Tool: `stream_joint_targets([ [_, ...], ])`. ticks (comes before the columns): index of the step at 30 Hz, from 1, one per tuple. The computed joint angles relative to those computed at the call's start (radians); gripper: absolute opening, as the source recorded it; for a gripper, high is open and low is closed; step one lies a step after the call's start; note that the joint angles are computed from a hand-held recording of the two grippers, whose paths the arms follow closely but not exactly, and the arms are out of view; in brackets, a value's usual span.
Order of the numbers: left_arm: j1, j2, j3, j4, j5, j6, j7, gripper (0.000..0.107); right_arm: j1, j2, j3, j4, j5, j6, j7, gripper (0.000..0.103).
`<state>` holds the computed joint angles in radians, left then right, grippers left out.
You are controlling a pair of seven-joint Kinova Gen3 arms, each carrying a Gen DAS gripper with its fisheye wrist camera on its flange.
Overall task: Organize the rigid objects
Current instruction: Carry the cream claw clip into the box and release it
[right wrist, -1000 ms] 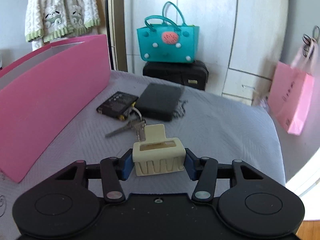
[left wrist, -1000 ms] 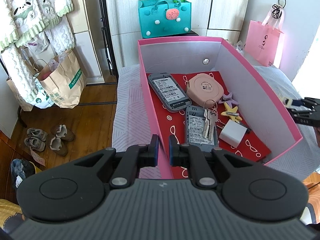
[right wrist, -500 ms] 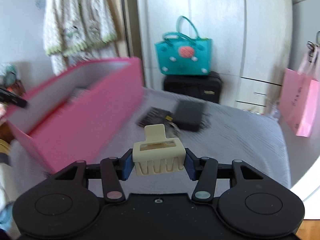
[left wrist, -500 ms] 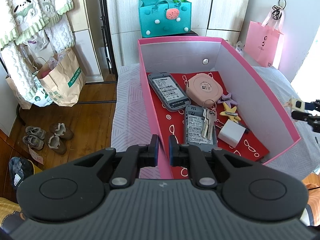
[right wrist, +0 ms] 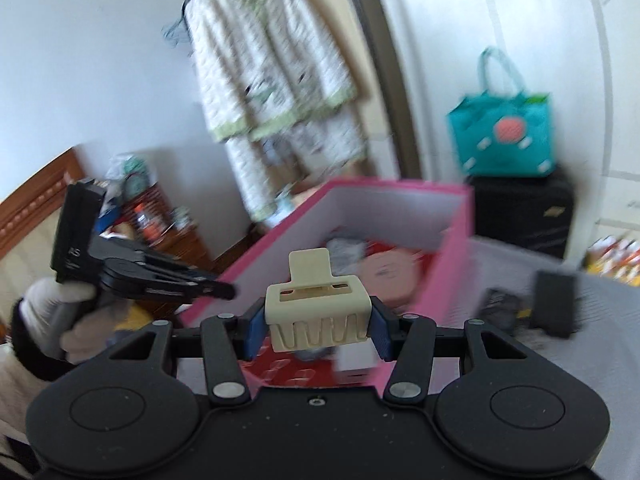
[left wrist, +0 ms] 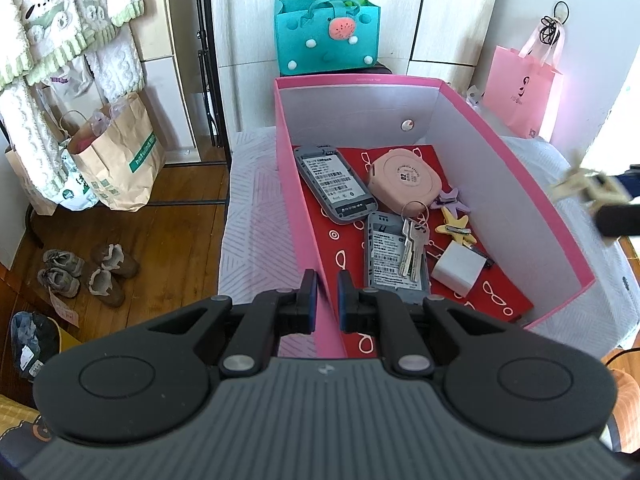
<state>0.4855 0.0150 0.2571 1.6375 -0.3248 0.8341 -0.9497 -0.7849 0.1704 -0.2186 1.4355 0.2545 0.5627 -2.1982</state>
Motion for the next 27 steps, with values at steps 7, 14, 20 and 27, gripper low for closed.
stream_joint_targets([
  [7, -0.031, -0.033, -0.014, 0.048, 0.069, -0.066, -0.042, 0.01, -0.02, 0.224, 0.004, -0.274, -0.08, 0.15, 0.098, 0.057],
  [14, -0.056, -0.045, -0.008, 0.073, 0.097, -0.101, -0.075, 0.01, 0.067, 0.382, -0.017, -0.519, -0.352, 0.31, 0.109, 0.057],
  [20, -0.085, -0.061, -0.033, 0.096, 0.206, -0.136, -0.164, 0.011, 0.023, 0.44, 0.039, -0.608, -0.373, 0.397, 0.104, 0.059],
  [27, -0.095, -0.065, -0.006, 0.099, 0.175, -0.138, -0.145, 0.01, 0.028, 0.375, 0.034, -0.529, -0.384, 0.373, 0.164, 0.061],
])
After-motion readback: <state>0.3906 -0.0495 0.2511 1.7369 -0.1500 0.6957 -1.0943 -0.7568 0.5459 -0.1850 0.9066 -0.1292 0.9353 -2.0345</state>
